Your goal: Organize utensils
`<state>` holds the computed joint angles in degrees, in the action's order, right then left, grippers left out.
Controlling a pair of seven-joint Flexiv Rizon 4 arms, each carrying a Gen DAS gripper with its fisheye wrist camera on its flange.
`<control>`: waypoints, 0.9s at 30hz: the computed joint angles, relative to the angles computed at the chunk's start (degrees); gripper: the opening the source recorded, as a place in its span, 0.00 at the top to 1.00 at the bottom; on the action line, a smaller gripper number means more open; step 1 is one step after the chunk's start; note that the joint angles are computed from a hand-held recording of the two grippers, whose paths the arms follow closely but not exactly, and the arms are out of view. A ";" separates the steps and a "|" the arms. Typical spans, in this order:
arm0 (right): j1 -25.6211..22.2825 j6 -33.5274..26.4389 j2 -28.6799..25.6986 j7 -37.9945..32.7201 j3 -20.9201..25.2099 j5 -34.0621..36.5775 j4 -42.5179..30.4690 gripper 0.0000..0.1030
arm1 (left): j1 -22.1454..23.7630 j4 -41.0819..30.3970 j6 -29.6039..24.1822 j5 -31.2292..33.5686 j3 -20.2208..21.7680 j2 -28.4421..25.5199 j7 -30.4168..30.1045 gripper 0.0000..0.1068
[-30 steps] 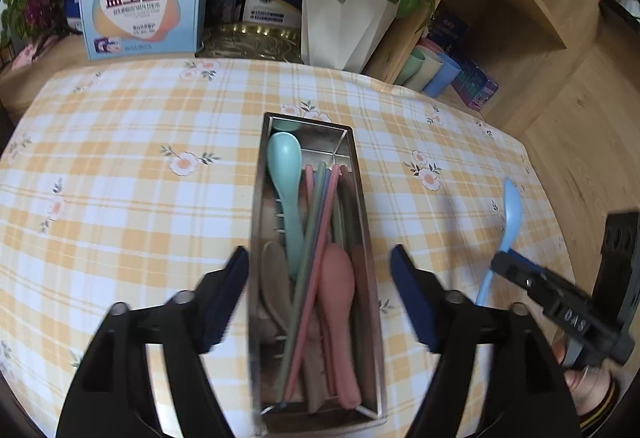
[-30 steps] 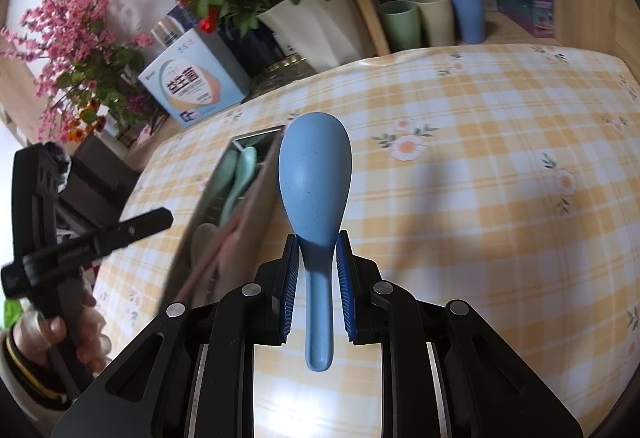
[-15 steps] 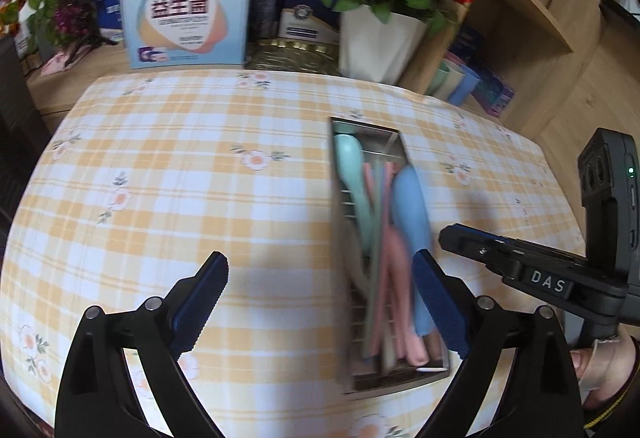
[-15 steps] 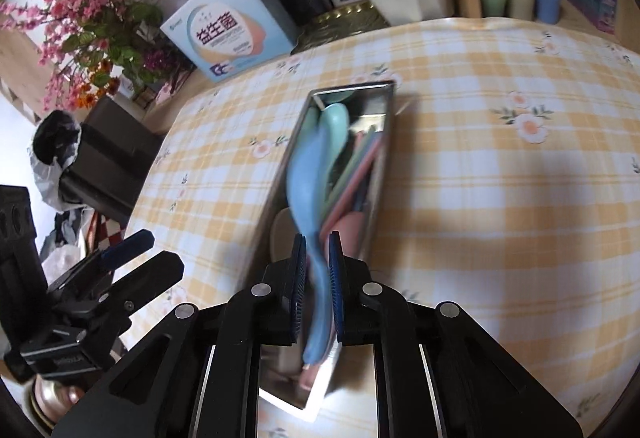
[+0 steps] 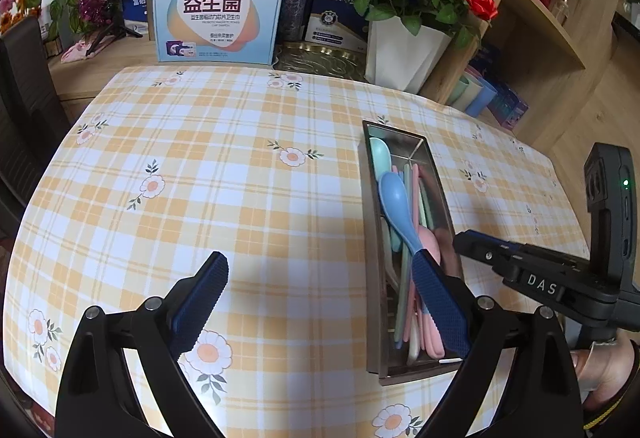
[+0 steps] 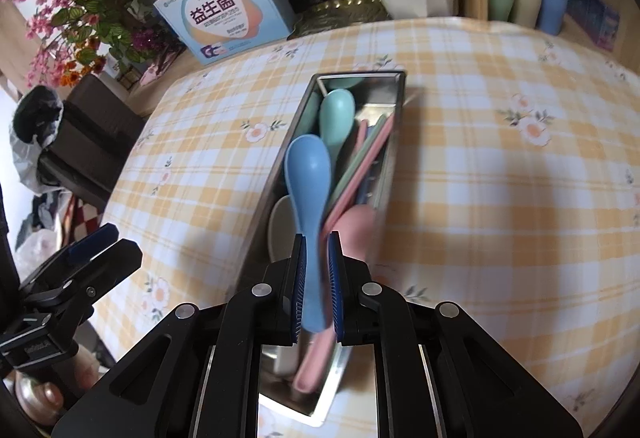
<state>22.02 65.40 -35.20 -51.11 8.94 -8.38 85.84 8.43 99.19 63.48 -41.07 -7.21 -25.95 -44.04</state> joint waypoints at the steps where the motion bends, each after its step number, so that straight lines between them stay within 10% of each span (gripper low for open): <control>1: 0.26 0.33 0.52 0.24 -0.59 -0.52 0.71 0.89 | -0.07 0.14 -0.01 -0.05 -0.14 0.17 0.13 0.15; 19: 1.36 12.32 11.97 7.88 -7.50 -11.85 15.36 0.85 | -3.54 4.02 7.48 -2.91 -1.75 6.19 4.23 0.14; 27: 4.70 20.01 21.50 21.60 -16.67 -31.21 26.69 0.39 | -6.07 8.38 13.06 -14.28 -3.86 12.58 13.54 0.09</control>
<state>26.72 85.40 -13.70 -29.51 -7.73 -39.58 112.53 2.36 107.57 76.54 -55.35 -11.07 -13.37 -30.50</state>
